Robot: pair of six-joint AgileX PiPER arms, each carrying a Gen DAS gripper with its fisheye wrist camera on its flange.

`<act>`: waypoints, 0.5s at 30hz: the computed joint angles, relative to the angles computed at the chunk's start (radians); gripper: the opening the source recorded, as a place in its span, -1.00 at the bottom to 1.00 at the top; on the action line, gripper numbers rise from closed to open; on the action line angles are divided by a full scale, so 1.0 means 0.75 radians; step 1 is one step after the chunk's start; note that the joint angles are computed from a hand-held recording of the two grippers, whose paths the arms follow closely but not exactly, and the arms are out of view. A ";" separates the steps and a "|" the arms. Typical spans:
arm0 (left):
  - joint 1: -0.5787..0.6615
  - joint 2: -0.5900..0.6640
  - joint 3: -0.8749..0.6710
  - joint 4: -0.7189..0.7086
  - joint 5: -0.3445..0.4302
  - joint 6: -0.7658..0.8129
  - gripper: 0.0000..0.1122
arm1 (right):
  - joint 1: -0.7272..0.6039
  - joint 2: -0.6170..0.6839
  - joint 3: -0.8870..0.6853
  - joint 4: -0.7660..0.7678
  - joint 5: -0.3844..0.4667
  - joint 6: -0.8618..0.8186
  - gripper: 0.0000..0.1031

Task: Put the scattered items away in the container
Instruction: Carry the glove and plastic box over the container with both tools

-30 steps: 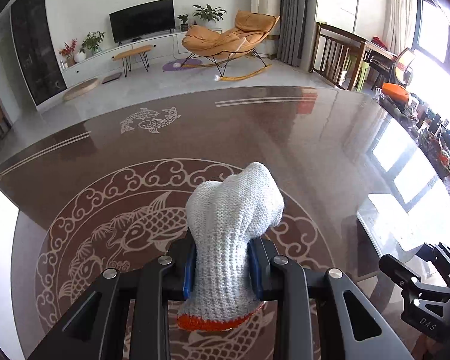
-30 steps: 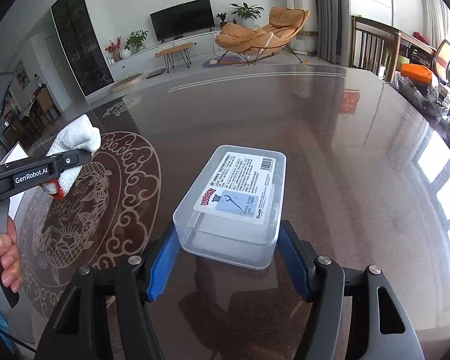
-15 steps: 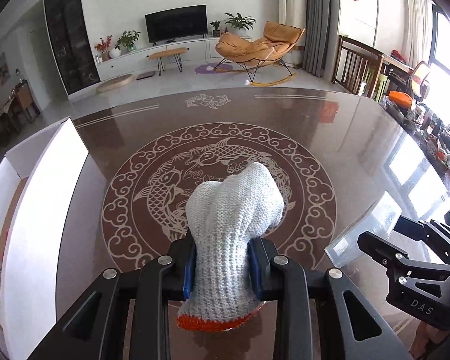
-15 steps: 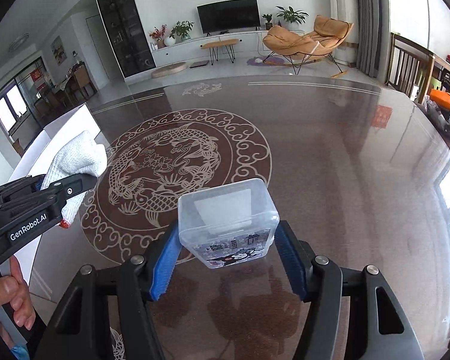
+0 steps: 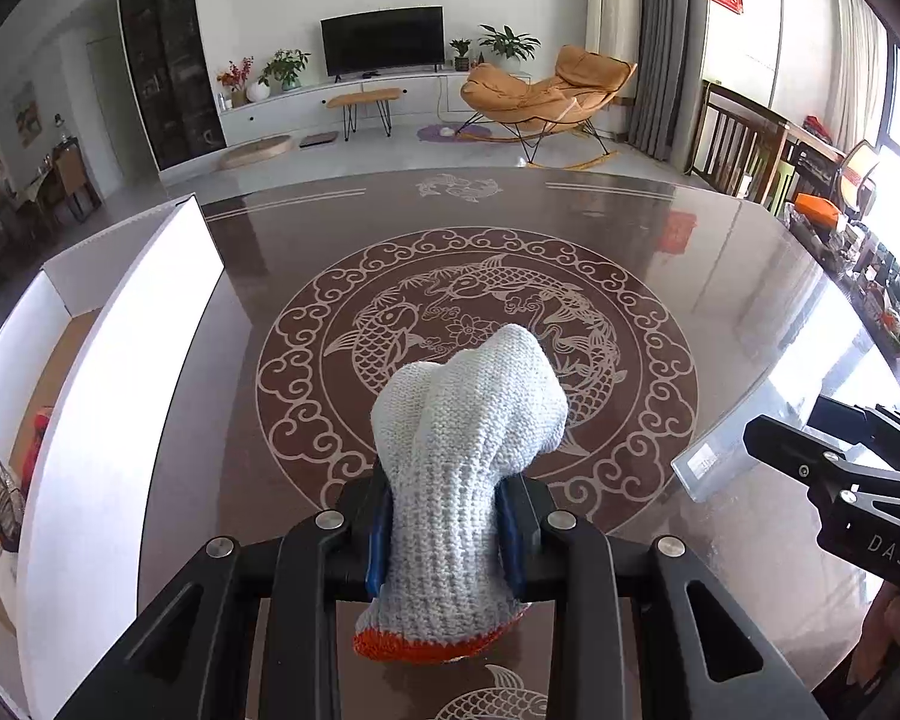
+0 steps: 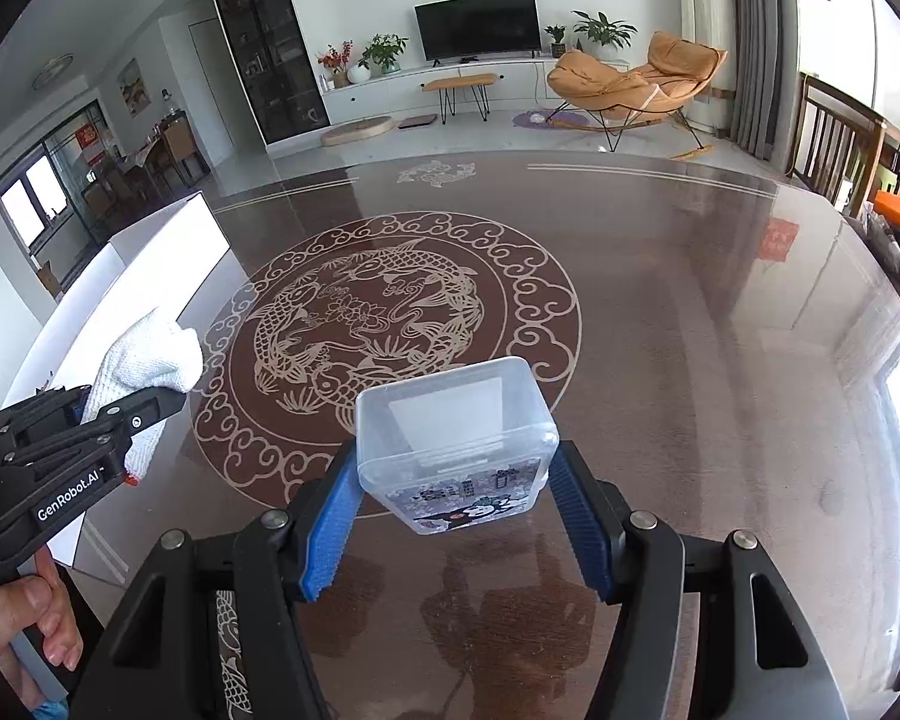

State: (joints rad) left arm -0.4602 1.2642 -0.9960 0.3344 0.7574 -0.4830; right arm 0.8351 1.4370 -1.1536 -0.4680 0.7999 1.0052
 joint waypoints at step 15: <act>0.916 -0.297 -0.059 -0.468 0.112 0.839 -0.49 | 0.297 0.577 -1.092 0.206 0.214 -0.386 0.22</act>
